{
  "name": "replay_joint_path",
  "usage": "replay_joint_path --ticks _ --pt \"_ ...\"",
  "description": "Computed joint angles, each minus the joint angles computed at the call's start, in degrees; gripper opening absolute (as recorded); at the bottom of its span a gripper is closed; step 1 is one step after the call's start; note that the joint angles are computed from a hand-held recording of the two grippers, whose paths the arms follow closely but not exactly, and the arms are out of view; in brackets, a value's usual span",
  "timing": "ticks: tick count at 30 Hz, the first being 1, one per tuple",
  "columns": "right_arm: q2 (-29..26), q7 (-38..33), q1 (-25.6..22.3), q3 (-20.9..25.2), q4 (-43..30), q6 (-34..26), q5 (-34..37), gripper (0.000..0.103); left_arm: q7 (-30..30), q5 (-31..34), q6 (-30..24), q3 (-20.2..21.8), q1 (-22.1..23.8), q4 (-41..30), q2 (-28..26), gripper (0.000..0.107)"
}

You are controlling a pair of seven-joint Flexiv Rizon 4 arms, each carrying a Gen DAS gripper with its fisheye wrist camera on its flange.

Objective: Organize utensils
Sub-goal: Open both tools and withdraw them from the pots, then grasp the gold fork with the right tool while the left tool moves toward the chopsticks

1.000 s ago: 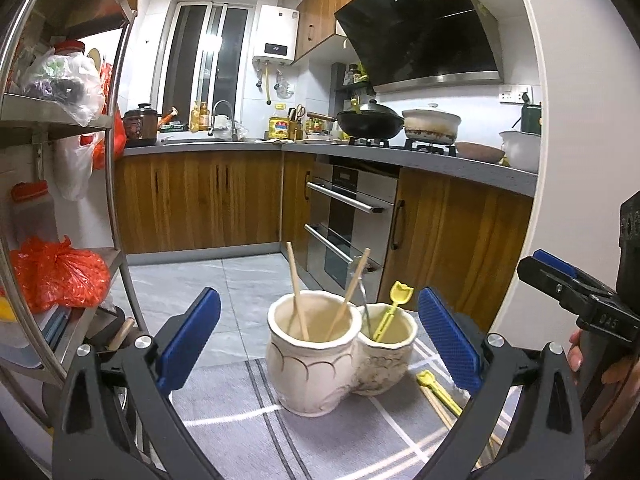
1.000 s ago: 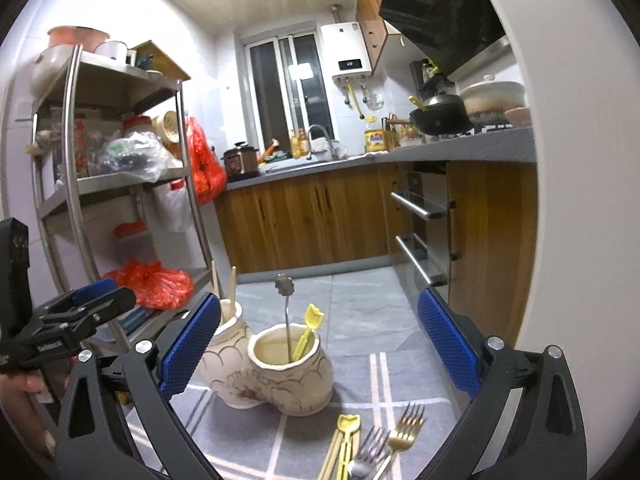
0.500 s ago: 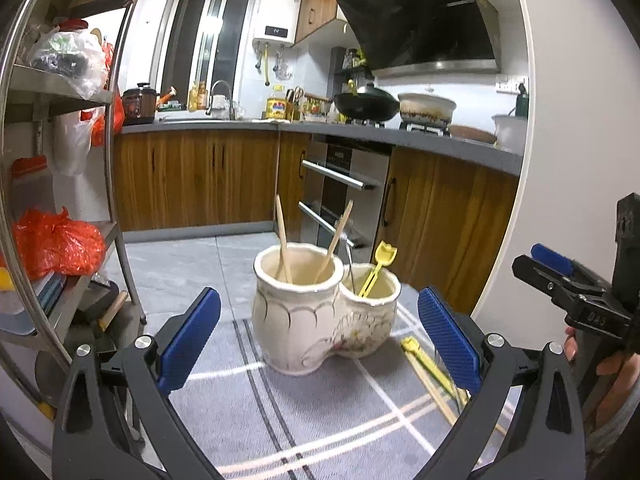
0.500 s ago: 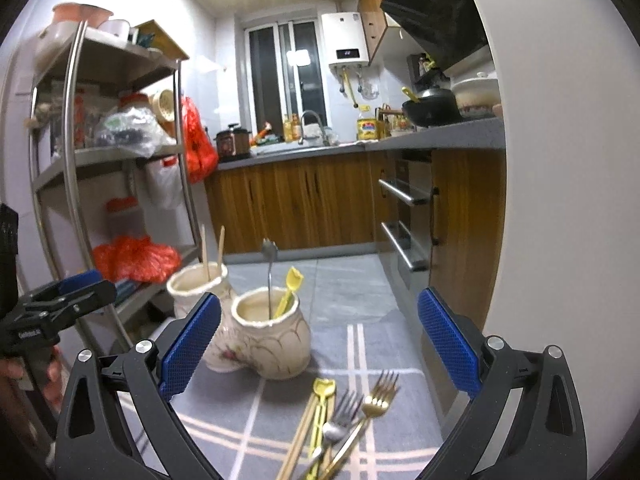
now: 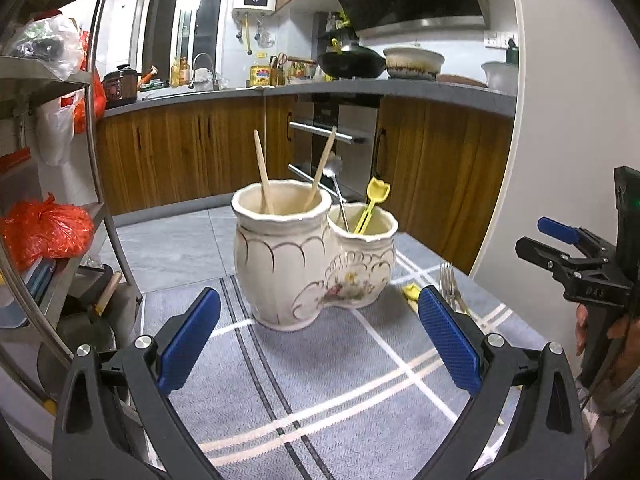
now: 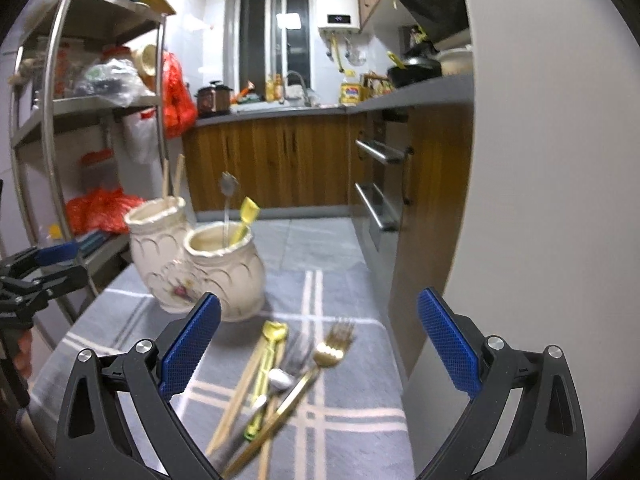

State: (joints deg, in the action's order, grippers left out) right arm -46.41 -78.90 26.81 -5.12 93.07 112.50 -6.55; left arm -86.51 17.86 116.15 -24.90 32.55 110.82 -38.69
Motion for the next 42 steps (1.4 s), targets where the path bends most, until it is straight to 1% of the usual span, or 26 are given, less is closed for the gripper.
replay_joint_path --ticks 8,16,19,20,21,22,24,25,27,28,29,30,34,35,36,37,38,42 --pt "-1.0 2.2 -0.5 -0.2 -0.1 -9.1 -2.4 0.098 2.5 -1.0 -2.3 0.6 -1.4 -0.4 -1.7 0.097" --pt "-2.4 6.8 -2.8 2.6 -2.8 -16.8 -6.3 0.098 5.9 -3.2 -3.1 1.0 -3.0 -0.3 -2.6 0.097" --pt "-2.5 8.0 -3.4 3.4 -3.9 -19.2 -7.6 0.094 6.7 -3.5 -3.1 0.4 -2.9 -0.2 -3.0 0.097" --pt "-2.6 8.1 -4.1 4.4 -4.3 -20.1 -8.2 0.090 7.0 -3.6 -3.1 0.4 -2.9 -0.1 -3.1 0.097" --pt "-2.7 8.1 -4.7 5.3 -4.8 -21.0 -8.6 0.081 7.2 -3.7 -3.1 0.3 -2.8 -0.1 -3.1 0.097" --pt "-2.9 8.2 -5.3 6.2 -5.6 -22.5 -9.0 0.076 7.3 -3.7 -3.0 0.1 -2.7 0.0 -3.2 0.097" --pt "-3.5 7.9 -7.1 9.2 -7.2 -25.5 -9.4 0.062 7.6 -3.8 -3.1 -0.1 -2.5 0.2 -3.2 0.097" --pt "-3.8 7.7 -7.7 10.3 -7.9 -26.6 -9.3 0.059 7.6 -3.8 -3.1 -0.4 -2.2 0.3 -3.2 0.097" --pt "-4.2 6.9 -8.9 12.4 -9.1 -28.5 -9.1 0.047 7.8 -3.6 -3.0 -0.9 -1.7 0.4 -3.3 0.097" --pt "-4.4 6.3 -9.4 13.4 -9.7 -29.3 -8.9 0.044 7.8 -3.5 -2.9 -1.2 -1.5 0.6 -3.3 0.097" --pt "-4.6 5.4 -10.0 14.8 -10.4 -30.4 -8.6 0.038 7.8 -3.4 -2.9 -1.4 -1.2 0.7 -3.3 0.097" --pt "-4.8 4.6 -10.5 15.7 -11.0 -31.4 -8.3 0.033 7.8 -3.5 -2.9 -1.4 -1.2 0.6 -3.3 0.097" --pt "-5.5 0.5 -12.0 19.2 -13.3 -36.2 -6.2 0.026 7.8 -3.5 -2.9 -1.7 -1.1 0.6 -3.4 0.097" --pt "-5.4 -0.4 -11.8 19.1 -13.5 -37.1 -6.0 0.020 7.8 -3.6 -2.8 -1.7 -1.1 0.6 -3.4 0.097" --pt "-5.2 -0.7 -11.1 18.2 -13.7 -37.7 -5.8 0.017 7.8 -3.6 -2.9 -1.8 -1.0 0.6 -3.4 0.097" --pt "-4.9 -0.7 -10.1 16.7 -13.8 -38.4 -6.1 0.017 7.7 -3.6 -3.0 -2.0 -0.8 0.7 -3.4 0.097" --pt "-4.9 -0.7 -9.7 16.2 -14.2 -39.2 -5.9 0.016 7.6 -3.6 -3.0 -2.2 -0.6 0.7 -3.4 0.097" --pt "-6.1 -0.5 -9.5 16.2 -18.0 -42.9 -3.9 0.015 7.4 -3.0 -3.5 -4.0 1.1 0.7 -3.8 0.097"
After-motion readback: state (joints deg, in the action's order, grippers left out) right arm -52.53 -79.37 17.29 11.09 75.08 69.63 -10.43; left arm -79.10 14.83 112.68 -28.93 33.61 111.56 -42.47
